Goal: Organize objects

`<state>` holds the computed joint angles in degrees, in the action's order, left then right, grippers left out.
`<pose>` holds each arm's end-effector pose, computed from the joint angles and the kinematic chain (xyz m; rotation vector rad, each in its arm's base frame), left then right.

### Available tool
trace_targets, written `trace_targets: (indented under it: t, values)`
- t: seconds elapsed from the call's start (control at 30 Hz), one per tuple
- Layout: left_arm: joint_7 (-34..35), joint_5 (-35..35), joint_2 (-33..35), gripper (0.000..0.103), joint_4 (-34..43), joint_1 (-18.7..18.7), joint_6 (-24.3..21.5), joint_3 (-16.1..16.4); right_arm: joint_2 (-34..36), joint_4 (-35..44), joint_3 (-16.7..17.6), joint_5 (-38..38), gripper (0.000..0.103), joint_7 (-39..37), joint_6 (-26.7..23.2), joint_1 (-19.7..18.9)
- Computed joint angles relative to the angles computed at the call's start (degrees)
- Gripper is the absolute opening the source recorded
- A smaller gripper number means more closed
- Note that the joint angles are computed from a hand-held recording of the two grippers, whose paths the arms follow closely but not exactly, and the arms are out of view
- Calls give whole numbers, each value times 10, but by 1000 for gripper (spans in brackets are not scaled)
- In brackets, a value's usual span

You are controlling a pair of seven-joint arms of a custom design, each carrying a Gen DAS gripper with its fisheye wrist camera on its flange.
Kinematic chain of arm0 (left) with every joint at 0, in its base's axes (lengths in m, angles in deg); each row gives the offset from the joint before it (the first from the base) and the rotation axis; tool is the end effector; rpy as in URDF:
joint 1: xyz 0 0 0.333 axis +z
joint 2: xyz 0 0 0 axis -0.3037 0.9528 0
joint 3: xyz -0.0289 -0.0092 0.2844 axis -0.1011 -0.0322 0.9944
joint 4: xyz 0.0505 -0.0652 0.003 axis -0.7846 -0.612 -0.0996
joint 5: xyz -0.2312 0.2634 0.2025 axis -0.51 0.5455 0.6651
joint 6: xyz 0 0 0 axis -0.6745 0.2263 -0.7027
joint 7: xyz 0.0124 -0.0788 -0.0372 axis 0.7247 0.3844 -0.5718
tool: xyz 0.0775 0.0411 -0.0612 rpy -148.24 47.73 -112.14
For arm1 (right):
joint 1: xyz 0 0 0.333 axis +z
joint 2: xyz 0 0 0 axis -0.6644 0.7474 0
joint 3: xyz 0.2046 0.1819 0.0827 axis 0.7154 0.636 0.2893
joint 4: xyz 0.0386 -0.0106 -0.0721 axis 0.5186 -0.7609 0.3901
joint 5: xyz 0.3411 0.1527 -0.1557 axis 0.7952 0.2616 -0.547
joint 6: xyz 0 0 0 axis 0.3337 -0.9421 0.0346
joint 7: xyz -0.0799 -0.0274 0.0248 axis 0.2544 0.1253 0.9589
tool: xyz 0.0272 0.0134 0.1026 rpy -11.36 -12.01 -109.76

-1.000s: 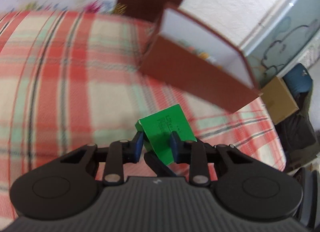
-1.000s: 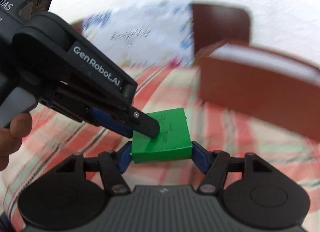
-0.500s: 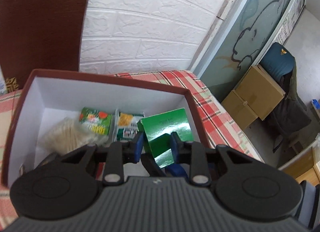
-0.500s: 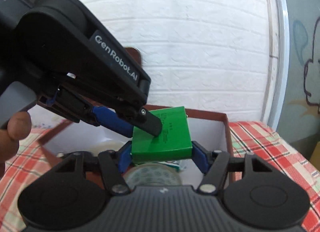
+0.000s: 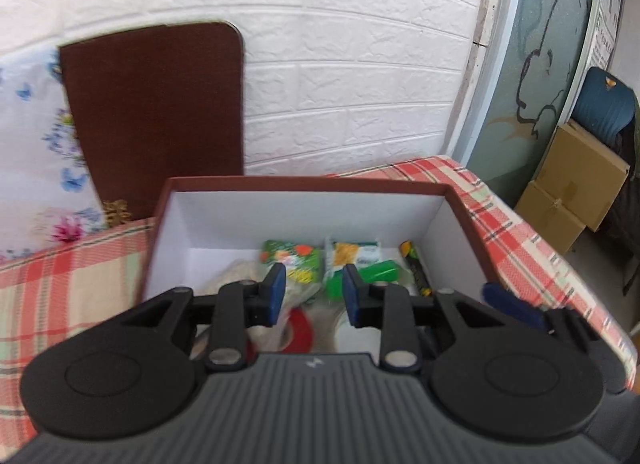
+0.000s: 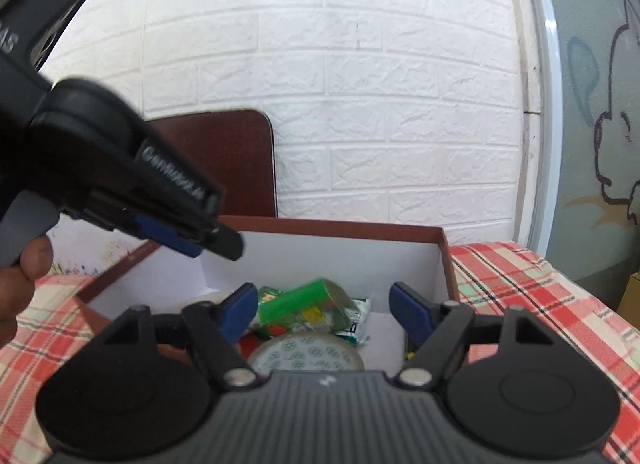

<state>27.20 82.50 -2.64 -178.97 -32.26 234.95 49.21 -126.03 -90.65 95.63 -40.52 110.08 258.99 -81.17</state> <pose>0.4292 -0.3440 0.4688 -1.3142 2.1276 -1.1162 0.3883 0.3162 0.4298 -1.4167 1.4515 -0.9933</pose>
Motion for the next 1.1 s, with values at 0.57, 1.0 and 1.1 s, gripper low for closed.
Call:
trace_targets:
  t: [0.57, 1.0, 1.1]
  values:
    - [36, -67, -263, 45, -252, -2, -8, 7, -45, -104, -147, 12, 76, 168, -104, 270]
    - [49, -110, -378, 80, -350, -11, -17, 18, -33, -93, -196, -56, 79, 235, -157, 355]
    - [41, -112, -399, 93, -362, -1, -16, 5, -29, -87, -203, -73, 82, 246, -170, 367]
